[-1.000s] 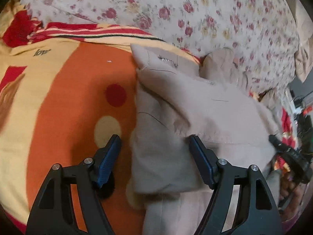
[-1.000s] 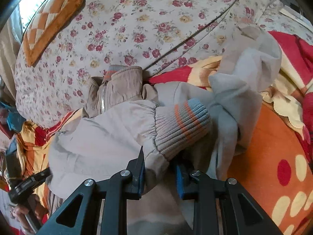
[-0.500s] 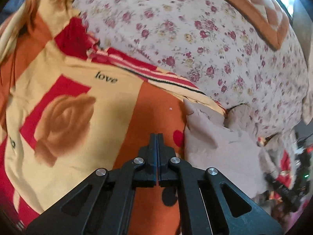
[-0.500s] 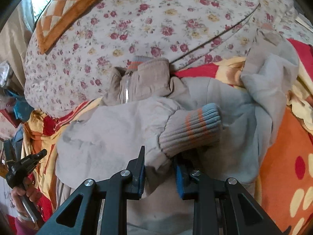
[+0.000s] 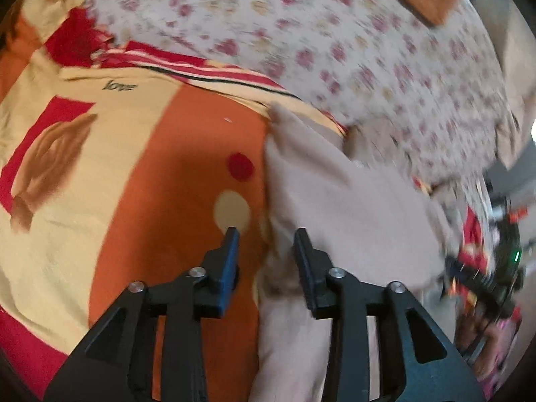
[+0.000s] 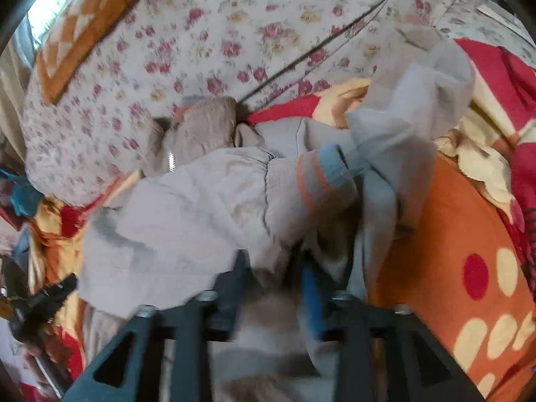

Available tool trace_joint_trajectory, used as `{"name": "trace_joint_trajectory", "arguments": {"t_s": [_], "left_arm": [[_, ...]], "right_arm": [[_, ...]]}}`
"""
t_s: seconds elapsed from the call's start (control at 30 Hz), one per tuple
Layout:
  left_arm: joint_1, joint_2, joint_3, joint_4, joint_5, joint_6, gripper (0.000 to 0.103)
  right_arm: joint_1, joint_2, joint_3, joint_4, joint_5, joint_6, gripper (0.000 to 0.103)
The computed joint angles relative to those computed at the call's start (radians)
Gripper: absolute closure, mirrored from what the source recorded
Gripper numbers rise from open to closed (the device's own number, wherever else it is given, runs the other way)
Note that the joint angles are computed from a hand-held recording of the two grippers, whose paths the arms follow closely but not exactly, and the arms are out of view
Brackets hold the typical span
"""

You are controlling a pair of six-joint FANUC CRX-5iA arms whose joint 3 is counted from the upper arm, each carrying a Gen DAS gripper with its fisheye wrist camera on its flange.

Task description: Fold large clothes

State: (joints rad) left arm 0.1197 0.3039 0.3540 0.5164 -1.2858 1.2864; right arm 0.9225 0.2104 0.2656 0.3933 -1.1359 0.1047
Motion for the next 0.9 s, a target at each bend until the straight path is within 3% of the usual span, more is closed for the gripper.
{"name": "trace_joint_trajectory", "arguments": {"t_s": [0.07, 0.27, 0.47, 0.53, 0.57, 0.6, 0.67, 0.7, 0.83, 0.9], "left_arm": [[-0.003, -0.02, -0.023, -0.005, -0.017, -0.071, 0.057], [-0.021, -0.047, -0.054, -0.065, -0.042, -0.16, 0.057], [-0.065, -0.003, 0.0, -0.145, 0.059, -0.009, 0.057], [-0.056, 0.011, -0.013, -0.098, 0.105, 0.045, 0.057], [-0.05, 0.015, -0.019, -0.08, 0.12, 0.062, 0.07], [-0.043, 0.016, -0.032, -0.064, 0.14, 0.088, 0.094], [-0.032, 0.026, -0.031, -0.047, 0.15, 0.125, 0.097], [-0.024, 0.014, -0.051, -0.039, 0.178, 0.118, 0.098], [0.017, -0.051, -0.112, -0.028, 0.258, 0.097, 0.1], [0.054, -0.069, -0.138, 0.009, 0.251, 0.082, 0.1]], "right_arm": [[0.018, -0.007, 0.005, 0.013, -0.013, 0.024, 0.041], [0.041, -0.004, 0.016, 0.005, 0.018, 0.069, 0.033], [-0.012, 0.036, 0.041, -0.07, 0.041, -0.009, 0.033], [-0.03, 0.022, 0.009, -0.085, 0.097, -0.078, 0.033], [-0.037, 0.023, 0.003, -0.09, 0.118, -0.087, 0.033], [-0.04, 0.034, 0.022, -0.095, 0.104, -0.073, 0.034], [-0.032, 0.073, 0.079, -0.075, 0.06, -0.02, 0.062], [-0.028, 0.086, 0.1, -0.067, 0.044, -0.001, 0.069], [-0.012, 0.135, 0.177, -0.053, 0.041, 0.086, 0.081], [-0.006, 0.141, 0.188, -0.068, 0.061, 0.112, 0.083]]}}
